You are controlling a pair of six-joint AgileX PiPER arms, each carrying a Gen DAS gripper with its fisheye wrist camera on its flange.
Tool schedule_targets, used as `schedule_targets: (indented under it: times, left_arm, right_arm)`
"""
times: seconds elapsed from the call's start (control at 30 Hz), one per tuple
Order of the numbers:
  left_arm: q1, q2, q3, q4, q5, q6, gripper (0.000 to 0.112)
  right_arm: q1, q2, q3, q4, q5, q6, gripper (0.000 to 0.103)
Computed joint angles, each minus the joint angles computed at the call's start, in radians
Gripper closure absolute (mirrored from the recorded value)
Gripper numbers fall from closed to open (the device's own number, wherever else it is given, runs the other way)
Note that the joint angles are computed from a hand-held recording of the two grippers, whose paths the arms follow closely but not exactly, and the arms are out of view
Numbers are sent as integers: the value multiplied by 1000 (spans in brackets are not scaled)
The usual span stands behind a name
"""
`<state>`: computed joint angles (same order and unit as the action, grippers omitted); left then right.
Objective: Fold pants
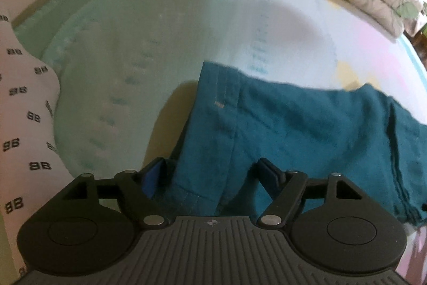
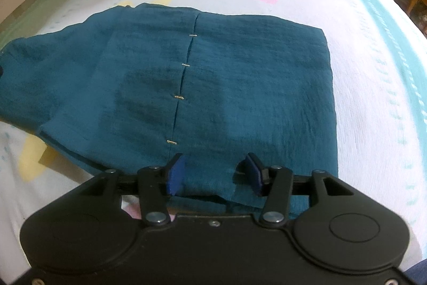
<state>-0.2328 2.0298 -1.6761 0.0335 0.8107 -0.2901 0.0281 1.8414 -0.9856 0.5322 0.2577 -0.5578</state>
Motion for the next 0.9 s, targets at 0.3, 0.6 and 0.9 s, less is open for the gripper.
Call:
schedule_targets:
  times: [0.3, 0.6, 0.9]
  left_arm:
    - [73, 55, -42, -213, 14, 243, 10]
    - [71, 135, -157, -228, 28, 261, 10]
    - [17, 163, -241, -128, 114, 137, 17]
  right_arm:
    - [15, 9, -21, -96, 7, 92, 44]
    - [39, 32, -39, -205, -21, 189, 43]
    - [22, 40, -45, -116, -13, 103, 43]
